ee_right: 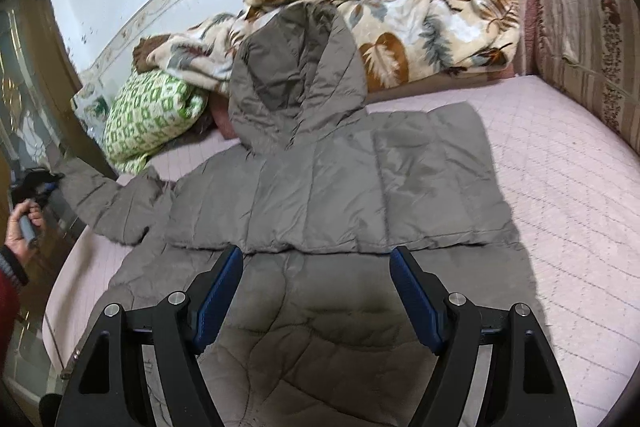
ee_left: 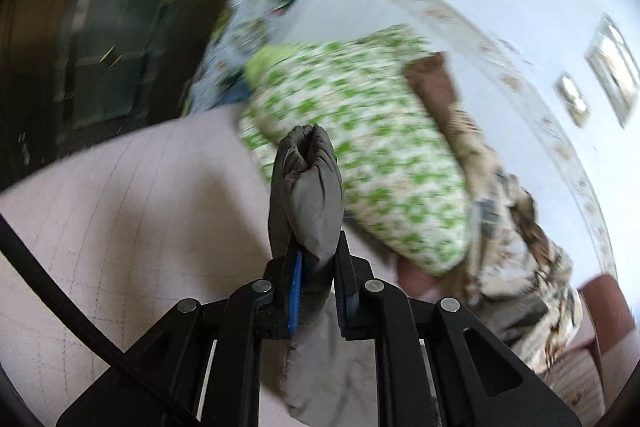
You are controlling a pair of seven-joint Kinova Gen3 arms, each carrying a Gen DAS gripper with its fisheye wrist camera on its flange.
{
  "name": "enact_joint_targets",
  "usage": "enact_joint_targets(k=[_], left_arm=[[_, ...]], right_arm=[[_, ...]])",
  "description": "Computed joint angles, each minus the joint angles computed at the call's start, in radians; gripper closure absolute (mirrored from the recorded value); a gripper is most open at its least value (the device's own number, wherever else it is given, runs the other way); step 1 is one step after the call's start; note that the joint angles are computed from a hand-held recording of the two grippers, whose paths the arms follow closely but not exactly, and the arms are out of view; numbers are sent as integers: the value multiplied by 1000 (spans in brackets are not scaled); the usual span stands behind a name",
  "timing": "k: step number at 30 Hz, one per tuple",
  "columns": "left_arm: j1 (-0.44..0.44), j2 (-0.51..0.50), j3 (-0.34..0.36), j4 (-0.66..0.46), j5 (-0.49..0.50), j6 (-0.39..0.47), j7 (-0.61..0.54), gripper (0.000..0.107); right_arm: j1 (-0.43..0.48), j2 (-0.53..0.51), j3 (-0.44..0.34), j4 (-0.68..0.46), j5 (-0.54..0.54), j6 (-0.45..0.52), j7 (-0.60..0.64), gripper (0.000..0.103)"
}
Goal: Fold large clothes
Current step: 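Lift the held sleeve and fold it across the jacket body with the left gripper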
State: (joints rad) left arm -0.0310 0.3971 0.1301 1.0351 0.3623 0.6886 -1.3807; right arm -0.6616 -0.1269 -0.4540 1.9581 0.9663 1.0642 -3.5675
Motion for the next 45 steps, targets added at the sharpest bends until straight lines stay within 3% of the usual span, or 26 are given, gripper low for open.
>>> enact_joint_targets(k=[8, 14, 20, 24, 38, 41, 43, 45], left_arm=[[153, -114, 12, -43, -85, 44, 14, 95], [354, -126, 15, -128, -252, 108, 76, 94], [554, -68, 25, -196, -376, 153, 133, 94], [673, -13, 22, -185, -427, 154, 184, 94], [920, 228, -20, -130, -549, 152, 214, 93], [946, 272, -19, -165, -560, 206, 184, 86], [935, 292, 11, -201, -536, 258, 117, 71], [923, 277, 30, -192, -508, 264, 54, 67]], right_arm=[[31, -86, -43, 39, -7, 60, -107, 23], [86, -155, -115, 66, -8, 88, -157, 23], [155, -233, -183, 97, -28, 91, -184, 23], [199, -285, -218, 114, -58, 83, -189, 23], [357, -375, -261, 132, -140, -27, -115, 23], [389, -382, -257, 136, -156, -69, -95, 23], [415, -393, -258, 140, -166, -91, -86, 23], [445, -404, -263, 140, -177, -105, -76, 23]])
